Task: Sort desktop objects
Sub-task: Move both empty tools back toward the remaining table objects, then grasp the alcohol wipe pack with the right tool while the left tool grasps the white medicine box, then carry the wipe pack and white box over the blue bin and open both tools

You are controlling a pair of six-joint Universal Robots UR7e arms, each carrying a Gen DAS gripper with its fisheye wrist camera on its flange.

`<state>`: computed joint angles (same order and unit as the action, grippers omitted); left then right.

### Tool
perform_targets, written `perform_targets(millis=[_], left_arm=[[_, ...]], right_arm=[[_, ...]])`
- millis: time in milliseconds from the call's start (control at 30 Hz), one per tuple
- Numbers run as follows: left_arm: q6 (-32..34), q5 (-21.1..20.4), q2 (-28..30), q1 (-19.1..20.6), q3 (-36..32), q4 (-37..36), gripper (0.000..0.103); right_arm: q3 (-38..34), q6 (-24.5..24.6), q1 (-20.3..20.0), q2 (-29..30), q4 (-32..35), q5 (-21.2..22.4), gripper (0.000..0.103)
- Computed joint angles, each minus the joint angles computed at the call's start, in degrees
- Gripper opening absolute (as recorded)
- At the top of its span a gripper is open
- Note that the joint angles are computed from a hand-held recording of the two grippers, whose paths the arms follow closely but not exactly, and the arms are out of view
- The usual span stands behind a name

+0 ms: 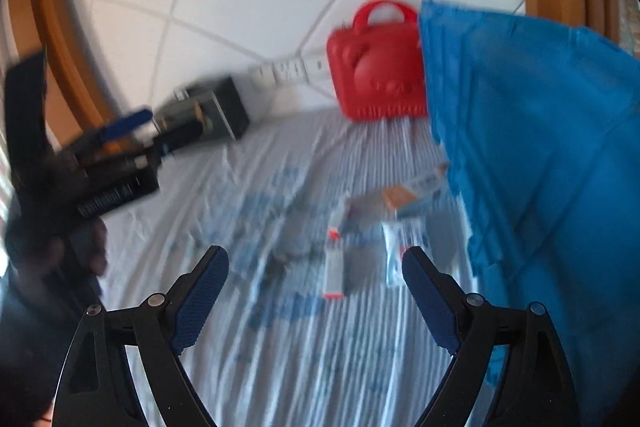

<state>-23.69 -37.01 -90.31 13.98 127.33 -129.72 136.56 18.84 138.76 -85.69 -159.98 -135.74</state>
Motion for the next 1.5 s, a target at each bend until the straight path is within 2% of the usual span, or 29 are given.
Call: perform_targets(millis=[200,267,400,467,533,600,633,700,800,933,1000,1067,1133,1167,1200,1333,1500], left_arm=[[7.3,-8.1,9.6,9.1,1.3,-11.1,0.086],[9.8,-11.9,13.6,12.8,0.3,-14.0,0.086],[15.9,-19.4,21.1,18.9,-2.3,-18.7,0.086],[19.3,-21.3,24.4,20.6,-3.7,-20.2,0.086],[20.3,-23.0,27.2,22.2,-5.4,-19.7,0.085],[20.1,-24.2,29.6,23.4,-6.9,-18.1,0.079],[20.0,-24.2,30.5,23.7,-7.3,-17.5,0.072],[19.8,-24.4,31.8,24.4,-8.0,-16.6,0.066],[22.9,-23.9,31.7,24.3,-6.8,-19.5,0.057],[23.4,-25.1,30.6,25.5,-6.9,-19.3,0.038],[23.3,-25.7,29.6,26.1,-6.5,-19.3,0.036],[23.6,-25.3,29.0,25.9,-5.7,-19.4,0.031],[23.6,-25.3,28.2,25.7,-5.2,-19.0,0.023],[23.3,-25.5,27.8,25.7,-5.0,-18.6,0.018],[22.9,-25.7,27.1,25.8,-4.6,-18.2,0.017],[20.8,-26.2,24.3,26.2,-2.9,-17.2,0.017],[18.3,-25.9,19.7,24.8,-0.3,-15.8,0.017]], right_arm=[[5.0,-7.5,-9.7,5.4,-10.3,1.2,0.085],[5.4,-9.7,-12.7,7.5,-11.9,1.3,0.080],[5.0,-14.4,-17.4,13.7,-17.9,-1.4,0.077],[4.4,-17.2,-18.9,16.9,-23.3,-4.5,0.077],[3.9,-20.3,-21.1,18.8,-27.4,-4.7,0.077],[3.0,-21.0,-22.9,20.0,-28.0,-4.5,0.077],[2.8,-21.9,-23.5,21.2,-30.3,-5.6,0.077],[2.7,-22.3,-25.1,21.1,-29.9,-3.8,0.077],[2.3,-22.3,-26.8,22.1,-30.2,-4.3,0.077],[1.3,-19.4,-28.9,22.2,-27.6,-4.6,0.078],[1.3,-19.6,-28.8,22.5,-28.1,-4.9,0.076],[1.4,-20.7,-28.4,21.7,-26.4,-3.8,0.052],[1.0,-21.2,-27.4,20.9,-23.5,-2.1,0.042],[1.1,-21.3,-27.5,20.4,-22.9,0.2,0.041],[1.0,-21.4,-26.8,20.2,-21.9,1.0,0.041],[1.0,-21.1,-22.1,18.8,-19.9,-0.3,0.041],[0.3,-17.4,-17.0,15.5,-14.8,-1.1,0.041]])
